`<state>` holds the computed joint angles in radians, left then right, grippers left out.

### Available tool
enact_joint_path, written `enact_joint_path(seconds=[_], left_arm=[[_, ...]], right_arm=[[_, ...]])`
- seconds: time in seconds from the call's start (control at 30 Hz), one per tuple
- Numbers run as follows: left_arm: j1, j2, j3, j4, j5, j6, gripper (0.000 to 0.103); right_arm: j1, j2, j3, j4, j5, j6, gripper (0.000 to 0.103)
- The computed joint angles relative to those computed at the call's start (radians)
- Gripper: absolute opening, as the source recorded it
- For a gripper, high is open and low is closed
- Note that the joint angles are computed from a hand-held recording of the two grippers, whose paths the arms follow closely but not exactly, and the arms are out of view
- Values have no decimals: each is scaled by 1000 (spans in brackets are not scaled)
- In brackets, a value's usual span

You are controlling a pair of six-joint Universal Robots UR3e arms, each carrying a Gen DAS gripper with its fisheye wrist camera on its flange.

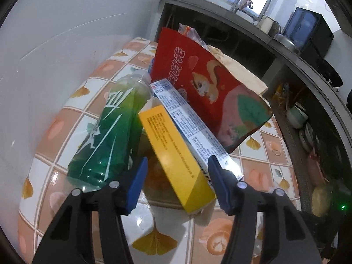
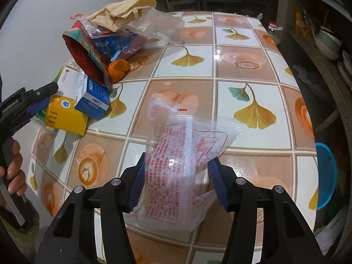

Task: Collect trash
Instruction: 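Grasp the yellow medicine box with the left tool while the right tool lifts the bag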

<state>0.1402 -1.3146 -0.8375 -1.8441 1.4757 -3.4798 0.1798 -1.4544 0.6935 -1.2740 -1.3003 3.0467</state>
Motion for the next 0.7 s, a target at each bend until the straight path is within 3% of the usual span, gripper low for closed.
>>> enact_joint_path(seconds=[0.13, 0.2, 0.4, 0.7], left_arm=[[-36, -65, 70, -37, 37, -34, 53], [-58, -93, 101, -55, 55, -50, 43], [-125, -153, 201, -101, 144, -103, 33], [-188, -164, 334, -176, 220, -157, 31]], right_arm=[[-11, -19, 39, -31, 17, -12, 47], [-16, -31, 63, -52, 26, -16, 45], [-47, -63, 121, -81, 72, -21, 32], [-93, -112, 177, -88, 130, -28, 23]])
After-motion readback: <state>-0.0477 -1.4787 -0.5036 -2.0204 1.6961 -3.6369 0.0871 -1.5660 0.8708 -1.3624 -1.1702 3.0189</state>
